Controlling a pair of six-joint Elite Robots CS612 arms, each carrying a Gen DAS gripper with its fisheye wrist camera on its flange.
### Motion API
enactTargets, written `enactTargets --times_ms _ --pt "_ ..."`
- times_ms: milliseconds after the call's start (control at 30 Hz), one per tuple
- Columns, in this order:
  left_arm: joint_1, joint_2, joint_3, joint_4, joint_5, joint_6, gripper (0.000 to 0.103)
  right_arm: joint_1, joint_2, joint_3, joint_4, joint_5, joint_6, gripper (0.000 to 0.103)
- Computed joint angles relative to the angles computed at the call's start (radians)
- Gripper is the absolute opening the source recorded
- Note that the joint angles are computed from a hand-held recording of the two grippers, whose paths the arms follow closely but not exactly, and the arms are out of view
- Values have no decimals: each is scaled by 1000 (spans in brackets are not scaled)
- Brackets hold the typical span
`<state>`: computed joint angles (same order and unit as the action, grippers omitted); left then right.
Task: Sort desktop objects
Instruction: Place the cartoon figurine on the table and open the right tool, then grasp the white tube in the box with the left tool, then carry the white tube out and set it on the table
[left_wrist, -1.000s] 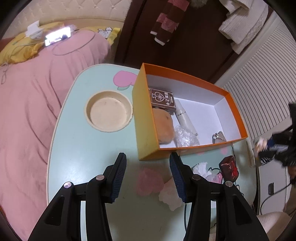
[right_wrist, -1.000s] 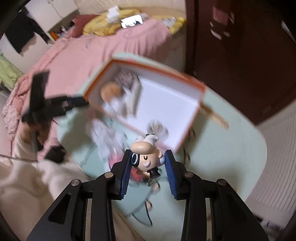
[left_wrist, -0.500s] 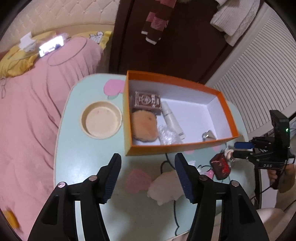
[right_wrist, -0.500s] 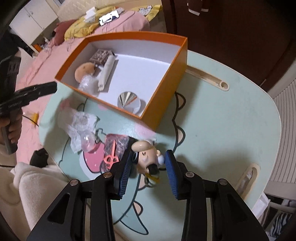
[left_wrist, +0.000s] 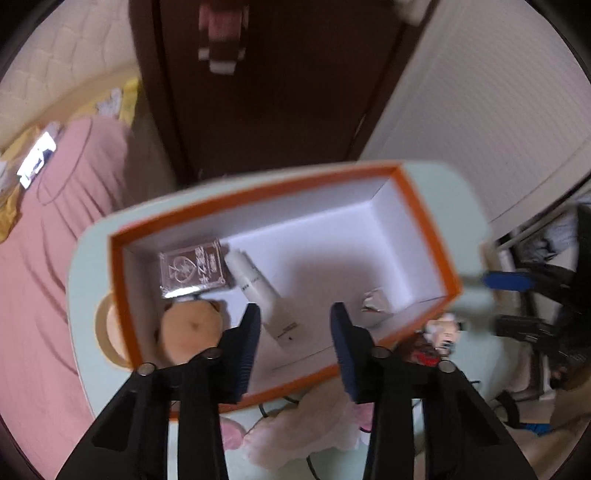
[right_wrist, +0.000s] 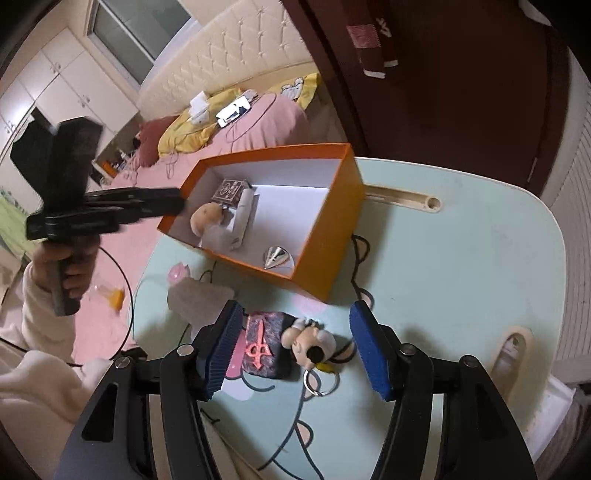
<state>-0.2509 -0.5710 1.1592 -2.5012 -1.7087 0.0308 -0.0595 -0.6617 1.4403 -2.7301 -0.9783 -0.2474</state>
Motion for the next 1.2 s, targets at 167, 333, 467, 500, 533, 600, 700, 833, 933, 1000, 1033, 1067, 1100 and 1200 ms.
enactTargets --times_ms 167,333,467,500,533,600,700,833,933,1000,1033,1067,1100,1200 --pt "-9 50 -89 109 70 -91 33 -20 -3 28 -51 24 53 61" --pt "-8 90 -140 159 86 -148 21 -35 4 39 -87 52 95 62" --pt "-11 87 -128 121 91 -150 19 -42 12 36 -91 67 110 61" --pt "-10 86 -126 117 81 -147 19 -43 13 36 -91 69 113 62" --pt "-8 85 -123 111 68 -146 19 -44 15 36 -88 73 115 62" --pt "1 78 -108 90 17 -158 19 -44 15 38 -87 75 118 62" --pt "8 50 -63 21 -14 -165 19 -45 12 42 -86 74 118 61" --pt "16 -7 13 -85 -50 -148 19 -43 4 52 -96 62 121 61" --pt "25 -46 70 -142 -72 -122 19 -40 -2 56 -103 59 120 61" --pt "28 -70 113 -160 -97 -98 19 -36 -5 58 -108 55 121 61" --pt "30 -86 140 -166 -109 -87 19 -34 -8 60 -109 52 117 62" --pt "31 -97 160 -167 -109 -83 19 -31 -10 60 -108 49 113 62" --pt "31 -108 181 -168 -110 -79 19 -29 -12 60 -105 45 107 62" --pt "33 -133 243 -161 -114 -72 19 -17 -21 58 -91 23 81 62"
